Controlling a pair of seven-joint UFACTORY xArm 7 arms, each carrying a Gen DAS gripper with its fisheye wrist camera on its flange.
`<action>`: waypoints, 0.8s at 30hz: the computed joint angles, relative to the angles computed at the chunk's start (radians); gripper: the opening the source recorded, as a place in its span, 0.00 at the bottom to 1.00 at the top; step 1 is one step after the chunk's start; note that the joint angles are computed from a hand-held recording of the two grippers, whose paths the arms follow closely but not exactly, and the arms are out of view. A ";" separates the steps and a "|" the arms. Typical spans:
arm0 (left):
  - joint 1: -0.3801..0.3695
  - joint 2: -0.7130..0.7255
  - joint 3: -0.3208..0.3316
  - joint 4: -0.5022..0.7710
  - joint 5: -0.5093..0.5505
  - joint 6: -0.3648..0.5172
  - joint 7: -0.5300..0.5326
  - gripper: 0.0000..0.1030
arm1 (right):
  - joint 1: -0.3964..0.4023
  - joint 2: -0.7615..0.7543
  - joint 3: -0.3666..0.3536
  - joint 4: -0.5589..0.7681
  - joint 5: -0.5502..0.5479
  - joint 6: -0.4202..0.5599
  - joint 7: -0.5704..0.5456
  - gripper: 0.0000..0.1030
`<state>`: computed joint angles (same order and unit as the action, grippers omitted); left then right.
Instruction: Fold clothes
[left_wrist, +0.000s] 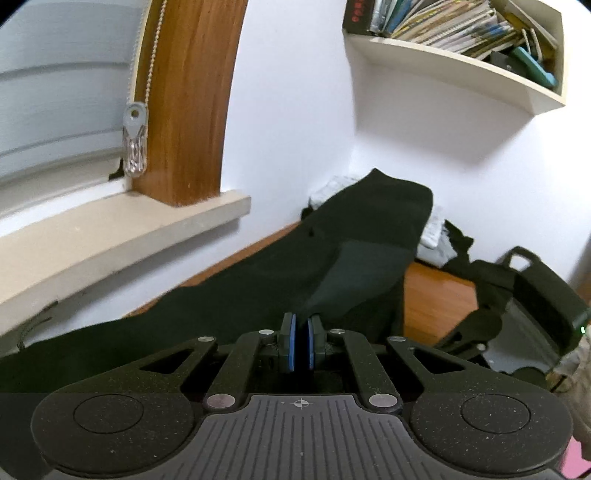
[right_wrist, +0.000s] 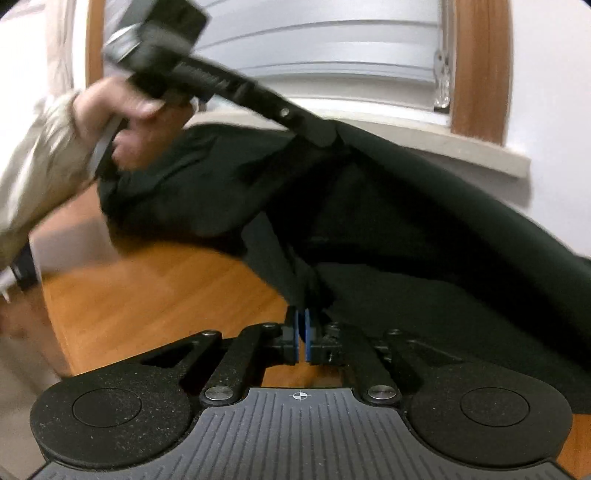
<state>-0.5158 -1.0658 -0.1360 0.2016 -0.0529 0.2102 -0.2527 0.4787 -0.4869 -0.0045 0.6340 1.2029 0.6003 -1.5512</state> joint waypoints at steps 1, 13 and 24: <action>0.014 -0.004 -0.017 -0.001 0.006 0.004 -0.007 0.06 | -0.007 -0.004 0.005 -0.005 -0.023 0.003 0.011 0.04; 0.011 -0.329 -0.234 -0.049 0.060 0.307 -0.196 0.47 | 0.013 0.067 0.005 0.064 0.155 0.013 -0.043 0.47; -0.111 -0.275 -0.520 -0.037 0.183 0.483 -0.451 0.70 | -0.102 0.254 0.030 0.245 0.355 0.210 0.080 0.05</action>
<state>-0.6263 -1.3405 -0.6558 0.1650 0.1300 0.6932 -0.7041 0.3765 -0.2330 0.0259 0.8791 1.5580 0.8104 -1.4716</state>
